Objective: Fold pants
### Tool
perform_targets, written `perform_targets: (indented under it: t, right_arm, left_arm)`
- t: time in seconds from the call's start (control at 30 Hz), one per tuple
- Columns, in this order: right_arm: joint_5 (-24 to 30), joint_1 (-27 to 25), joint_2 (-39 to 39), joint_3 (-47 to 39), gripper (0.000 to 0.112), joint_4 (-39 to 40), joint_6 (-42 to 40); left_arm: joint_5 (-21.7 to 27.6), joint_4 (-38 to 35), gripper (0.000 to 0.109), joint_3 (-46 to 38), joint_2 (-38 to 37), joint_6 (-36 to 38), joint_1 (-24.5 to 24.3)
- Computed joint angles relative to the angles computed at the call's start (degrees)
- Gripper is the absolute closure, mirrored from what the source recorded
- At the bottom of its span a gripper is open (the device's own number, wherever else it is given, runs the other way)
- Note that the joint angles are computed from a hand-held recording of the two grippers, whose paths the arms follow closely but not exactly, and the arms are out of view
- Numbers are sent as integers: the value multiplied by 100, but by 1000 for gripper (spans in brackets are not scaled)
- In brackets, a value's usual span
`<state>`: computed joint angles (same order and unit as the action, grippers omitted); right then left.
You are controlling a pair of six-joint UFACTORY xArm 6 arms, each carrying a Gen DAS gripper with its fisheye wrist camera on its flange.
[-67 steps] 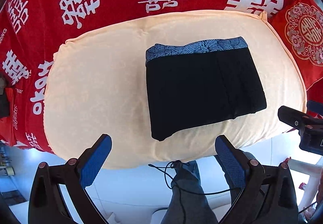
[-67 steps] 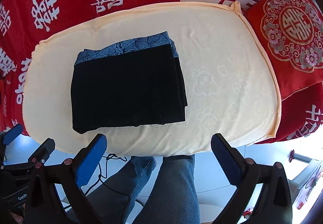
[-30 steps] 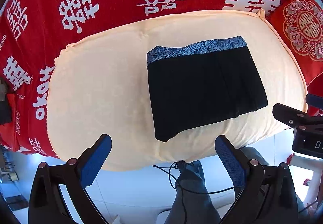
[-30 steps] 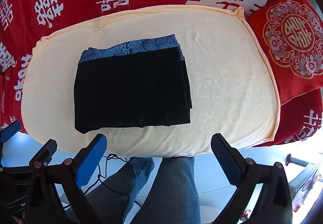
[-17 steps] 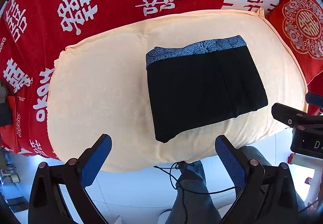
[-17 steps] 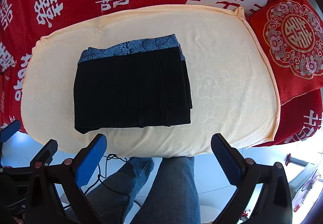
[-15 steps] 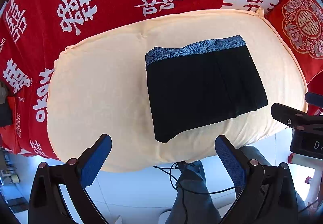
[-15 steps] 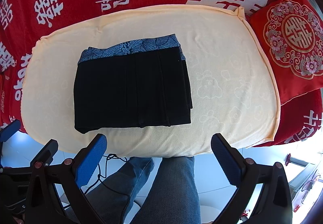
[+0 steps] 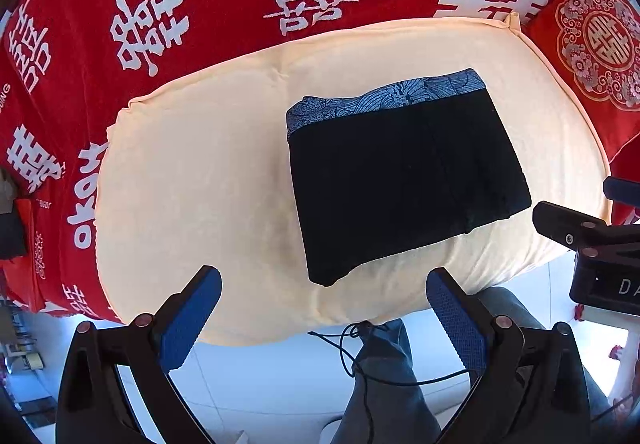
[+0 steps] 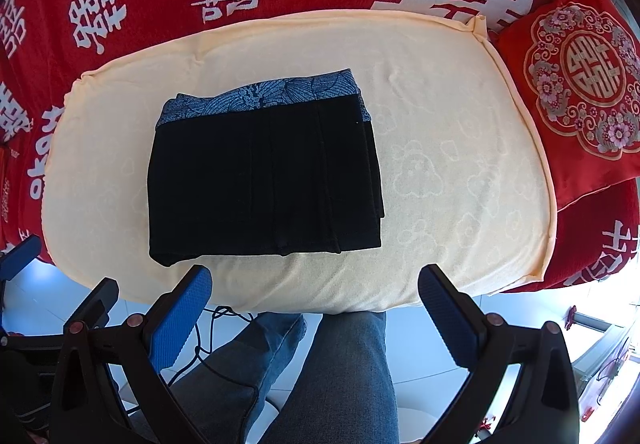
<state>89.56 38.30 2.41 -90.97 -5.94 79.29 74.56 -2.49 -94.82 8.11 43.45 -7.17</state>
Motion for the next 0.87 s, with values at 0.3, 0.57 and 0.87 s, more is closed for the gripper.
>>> perform_targets:
  t: [0.3,0.57,0.87]
  right_arm:
    - [14,-4,79,-92,9,14,-14]
    - [4,-41,114,-114,9,29,-94]
    - [-18,-48,93,-77,9,40,-90]
  left_arm:
    - [-2,-16,6,-18,19,7,-1]
    - [79,-32,6,-111,109,-25,5]
    - [117,-214,6,-151,105,17,31]
